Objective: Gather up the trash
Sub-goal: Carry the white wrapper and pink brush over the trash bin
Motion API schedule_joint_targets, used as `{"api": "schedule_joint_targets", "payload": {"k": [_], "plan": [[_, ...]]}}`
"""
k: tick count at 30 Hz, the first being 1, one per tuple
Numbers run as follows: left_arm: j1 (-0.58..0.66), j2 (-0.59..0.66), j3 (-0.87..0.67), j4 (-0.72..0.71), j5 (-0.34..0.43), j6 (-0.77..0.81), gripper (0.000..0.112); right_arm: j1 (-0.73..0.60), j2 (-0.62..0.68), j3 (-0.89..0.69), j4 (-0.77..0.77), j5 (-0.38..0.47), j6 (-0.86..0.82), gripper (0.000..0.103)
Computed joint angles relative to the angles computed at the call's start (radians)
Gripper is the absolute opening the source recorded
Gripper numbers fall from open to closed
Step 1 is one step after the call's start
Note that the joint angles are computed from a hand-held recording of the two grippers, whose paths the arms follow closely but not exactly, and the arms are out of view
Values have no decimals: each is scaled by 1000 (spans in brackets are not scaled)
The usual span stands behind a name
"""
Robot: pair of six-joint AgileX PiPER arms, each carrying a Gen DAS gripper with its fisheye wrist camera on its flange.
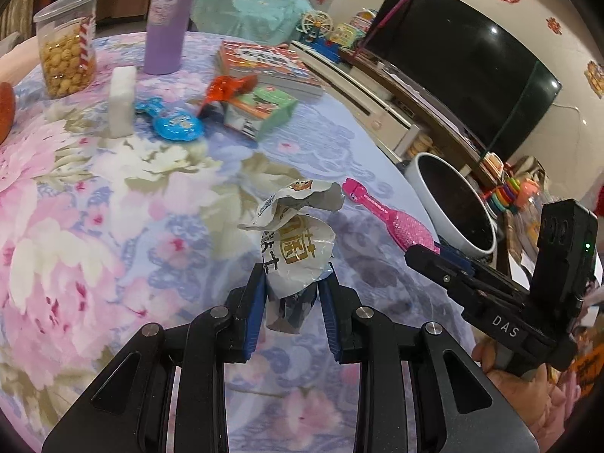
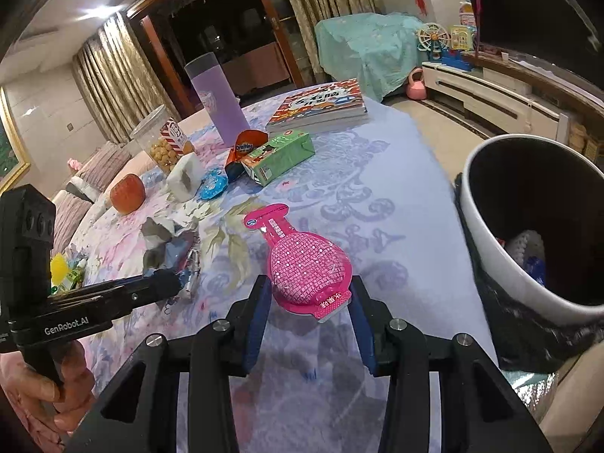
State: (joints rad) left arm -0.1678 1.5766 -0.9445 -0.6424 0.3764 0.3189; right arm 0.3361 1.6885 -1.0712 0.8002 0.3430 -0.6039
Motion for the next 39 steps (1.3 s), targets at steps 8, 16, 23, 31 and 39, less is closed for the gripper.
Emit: {"api": "schedule_joint_targets", "payload": {"k": [8,16,23,31,39], "plan": [[-61,2,-19,83,-1,-85,26,-34,-82,81,56,-21,-51,42],[-136,30,-86,170,12,-177,26,-105,-140,122,95,-5,-102,42],[-214,87,-188,257,36,-262,26,-180,-179,145,120,14,-136,42],[-280,148,-301,334,72,-333,26,-288,-206,158,181,52,-217,42],[-334,225,-426,386,129,-371,26,-388,-212,156,189,80,-242,42]]}}
